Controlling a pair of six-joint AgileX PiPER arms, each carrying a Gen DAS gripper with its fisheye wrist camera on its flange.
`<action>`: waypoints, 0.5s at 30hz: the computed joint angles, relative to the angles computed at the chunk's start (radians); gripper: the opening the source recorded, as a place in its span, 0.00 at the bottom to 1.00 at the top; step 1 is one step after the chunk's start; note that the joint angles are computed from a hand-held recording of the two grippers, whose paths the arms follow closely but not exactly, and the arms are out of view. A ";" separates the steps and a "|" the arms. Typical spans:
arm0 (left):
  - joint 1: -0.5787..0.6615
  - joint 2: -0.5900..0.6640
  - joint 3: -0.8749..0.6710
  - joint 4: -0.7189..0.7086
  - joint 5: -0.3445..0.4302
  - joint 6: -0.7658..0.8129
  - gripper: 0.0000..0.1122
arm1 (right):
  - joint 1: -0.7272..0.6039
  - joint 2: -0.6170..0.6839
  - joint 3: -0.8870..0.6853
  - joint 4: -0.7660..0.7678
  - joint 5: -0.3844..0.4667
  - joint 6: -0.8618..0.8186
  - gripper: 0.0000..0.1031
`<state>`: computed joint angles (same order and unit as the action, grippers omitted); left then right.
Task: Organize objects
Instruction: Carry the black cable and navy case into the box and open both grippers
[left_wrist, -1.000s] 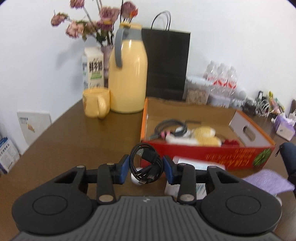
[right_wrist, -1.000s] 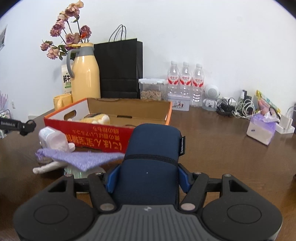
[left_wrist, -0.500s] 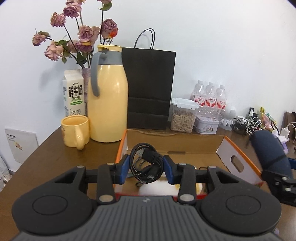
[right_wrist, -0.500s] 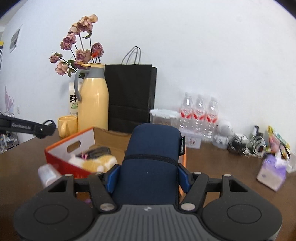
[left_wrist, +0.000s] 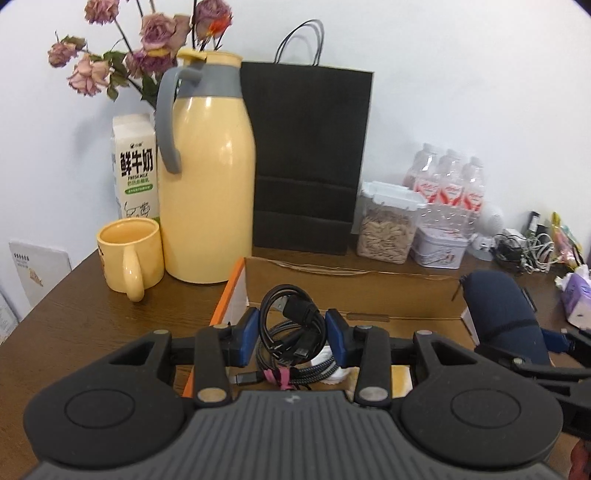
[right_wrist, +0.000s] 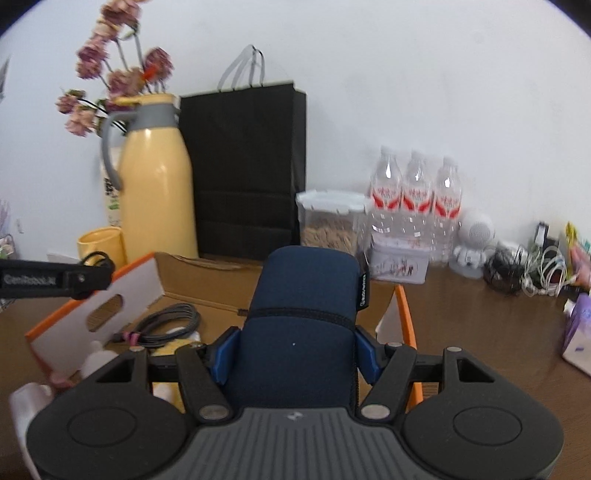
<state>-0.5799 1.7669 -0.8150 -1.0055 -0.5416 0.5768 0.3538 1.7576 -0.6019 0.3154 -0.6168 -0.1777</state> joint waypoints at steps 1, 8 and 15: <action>0.010 0.008 -0.011 -0.004 0.014 0.004 0.36 | -0.009 0.022 -0.016 -0.009 0.005 0.010 0.61; 0.035 0.055 -0.036 0.013 0.067 0.012 0.36 | -0.053 0.080 -0.040 -0.114 0.053 0.102 0.61; -0.002 0.057 -0.010 0.034 0.022 0.014 0.78 | -0.037 0.081 -0.029 -0.073 0.041 0.070 0.64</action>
<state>-0.5821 1.8244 -0.8254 -0.9716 -0.5199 0.5905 0.3171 1.8389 -0.6311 0.2429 -0.5756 -0.1073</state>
